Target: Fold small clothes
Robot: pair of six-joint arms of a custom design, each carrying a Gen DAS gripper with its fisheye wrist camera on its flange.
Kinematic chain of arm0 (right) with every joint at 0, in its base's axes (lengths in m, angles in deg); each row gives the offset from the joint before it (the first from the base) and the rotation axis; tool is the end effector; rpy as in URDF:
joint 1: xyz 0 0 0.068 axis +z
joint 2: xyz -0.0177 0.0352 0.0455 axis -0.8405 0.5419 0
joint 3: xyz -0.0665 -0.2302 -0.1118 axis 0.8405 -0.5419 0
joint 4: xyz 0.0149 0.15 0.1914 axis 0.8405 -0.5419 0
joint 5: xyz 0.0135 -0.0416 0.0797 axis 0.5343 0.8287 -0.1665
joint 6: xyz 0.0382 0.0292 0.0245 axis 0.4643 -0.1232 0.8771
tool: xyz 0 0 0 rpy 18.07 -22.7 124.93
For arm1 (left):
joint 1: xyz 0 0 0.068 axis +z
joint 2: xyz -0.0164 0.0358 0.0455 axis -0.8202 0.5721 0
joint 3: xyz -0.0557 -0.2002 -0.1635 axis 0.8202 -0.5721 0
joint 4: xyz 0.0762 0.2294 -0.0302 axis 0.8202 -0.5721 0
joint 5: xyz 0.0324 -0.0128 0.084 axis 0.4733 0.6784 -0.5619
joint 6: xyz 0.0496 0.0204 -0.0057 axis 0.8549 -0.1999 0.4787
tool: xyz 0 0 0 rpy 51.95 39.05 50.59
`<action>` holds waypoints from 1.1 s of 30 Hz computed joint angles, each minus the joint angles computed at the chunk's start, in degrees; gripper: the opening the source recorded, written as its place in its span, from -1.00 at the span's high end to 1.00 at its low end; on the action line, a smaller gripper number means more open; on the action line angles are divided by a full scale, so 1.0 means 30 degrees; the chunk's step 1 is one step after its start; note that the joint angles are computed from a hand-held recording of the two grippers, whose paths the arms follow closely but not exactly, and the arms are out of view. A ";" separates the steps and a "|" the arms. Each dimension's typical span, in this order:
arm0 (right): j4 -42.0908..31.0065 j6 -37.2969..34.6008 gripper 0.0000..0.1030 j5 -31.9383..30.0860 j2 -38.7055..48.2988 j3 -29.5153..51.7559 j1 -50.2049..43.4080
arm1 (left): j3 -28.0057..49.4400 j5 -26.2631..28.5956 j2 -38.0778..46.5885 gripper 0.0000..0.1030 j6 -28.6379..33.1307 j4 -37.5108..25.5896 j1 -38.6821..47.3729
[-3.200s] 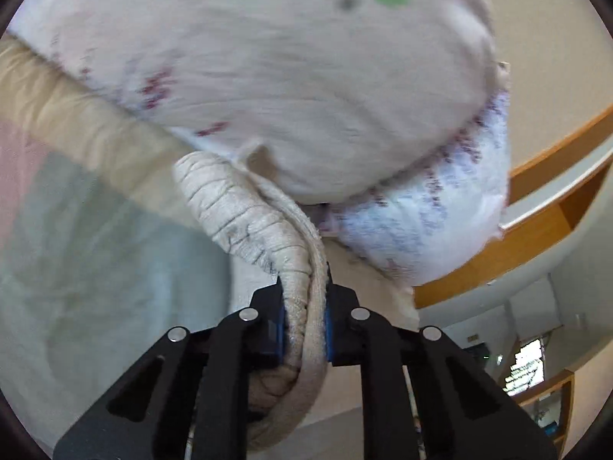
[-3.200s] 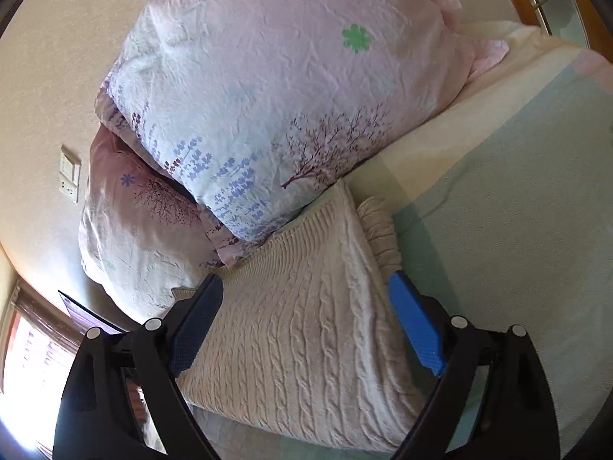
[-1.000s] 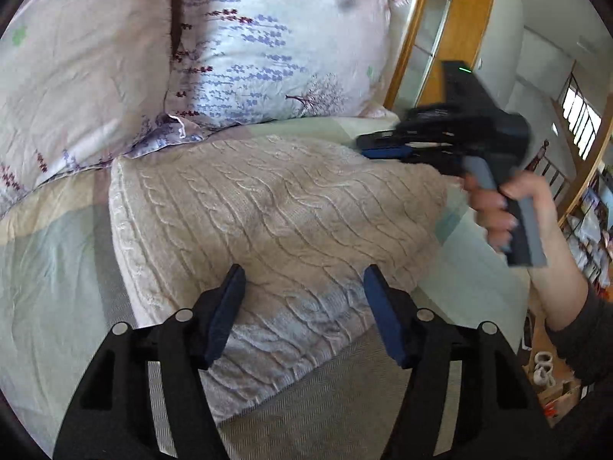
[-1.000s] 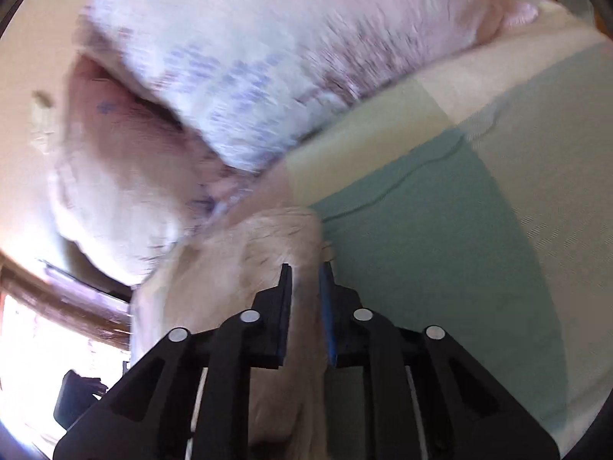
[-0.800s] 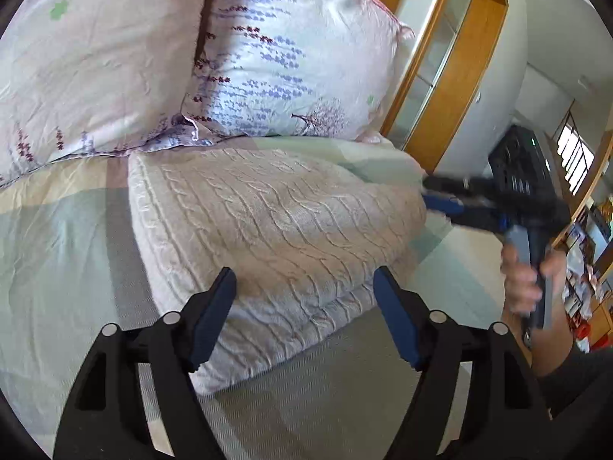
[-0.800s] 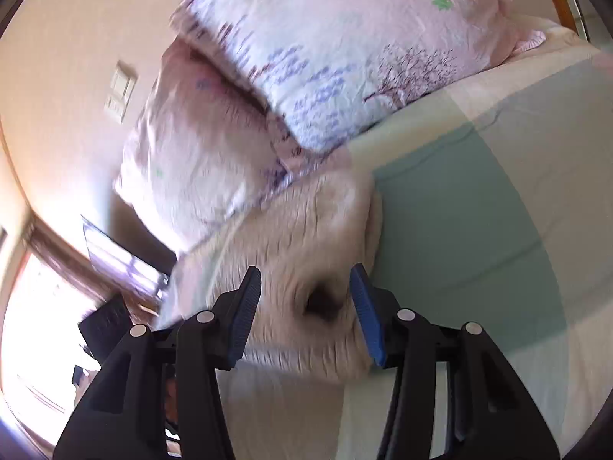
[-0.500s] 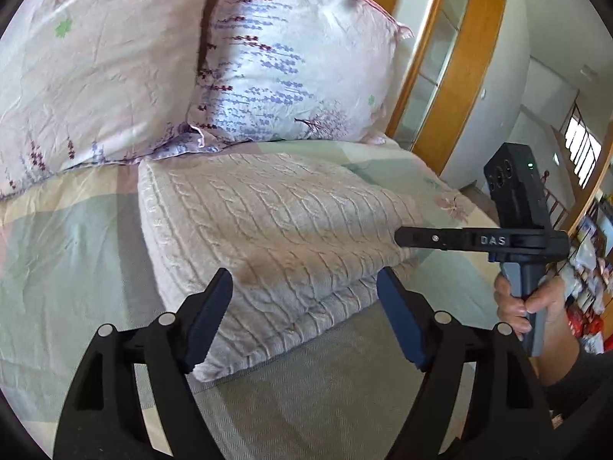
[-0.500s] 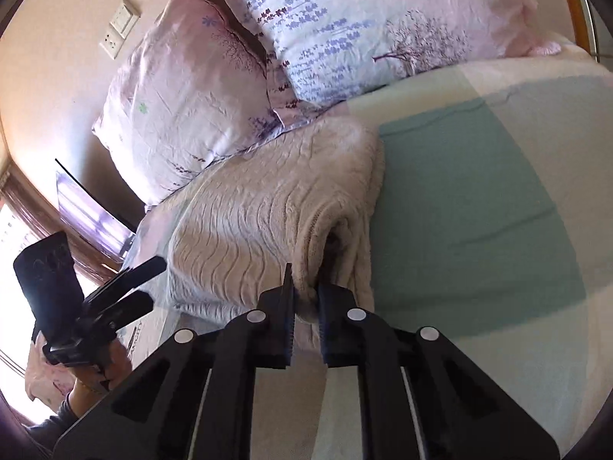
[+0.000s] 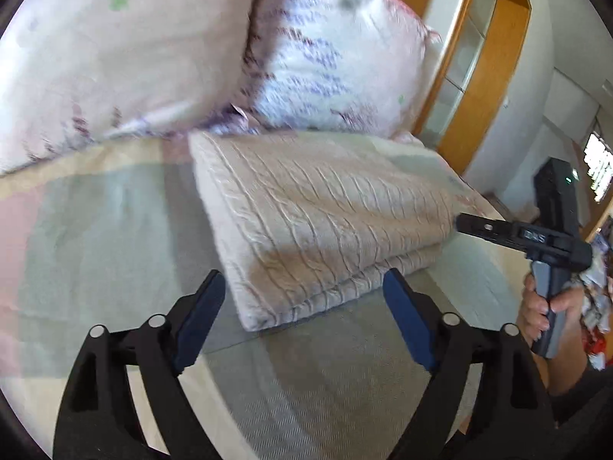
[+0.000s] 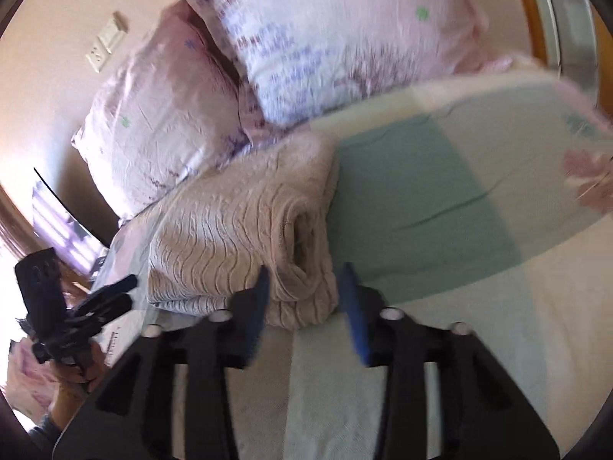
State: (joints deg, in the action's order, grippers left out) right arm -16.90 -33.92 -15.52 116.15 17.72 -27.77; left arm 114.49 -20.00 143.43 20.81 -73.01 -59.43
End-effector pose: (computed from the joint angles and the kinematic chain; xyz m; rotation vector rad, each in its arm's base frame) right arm 0.2472 0.1311 0.1457 0.3160 2.1813 0.4667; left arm 0.3373 -0.0459 0.1486 0.6547 2.1829 -0.6197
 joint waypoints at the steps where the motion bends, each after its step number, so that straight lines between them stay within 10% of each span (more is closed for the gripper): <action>1: -0.0133 -0.0092 -0.24 0.0720 -0.0342 -0.0167 0.0425 | -0.0596 -0.0377 -0.0543 -0.71 -0.0354 0.0370 0.0052; 4: -0.1547 0.0001 -0.63 0.1857 0.0083 0.0618 0.1729 | -0.1932 -0.2057 -0.1621 -0.81 -0.1944 0.0788 -0.0172; 11: -0.6858 0.0625 -0.65 0.5131 0.4473 0.5601 0.4025 | -0.1857 -0.7709 -0.0372 -0.96 -0.3710 0.0805 -0.2207; 33: -1.0229 0.1997 -0.96 0.6454 0.6802 0.8311 0.4823 | -0.1365 -1.1740 0.0369 -0.97 -0.4299 -0.0064 -0.3940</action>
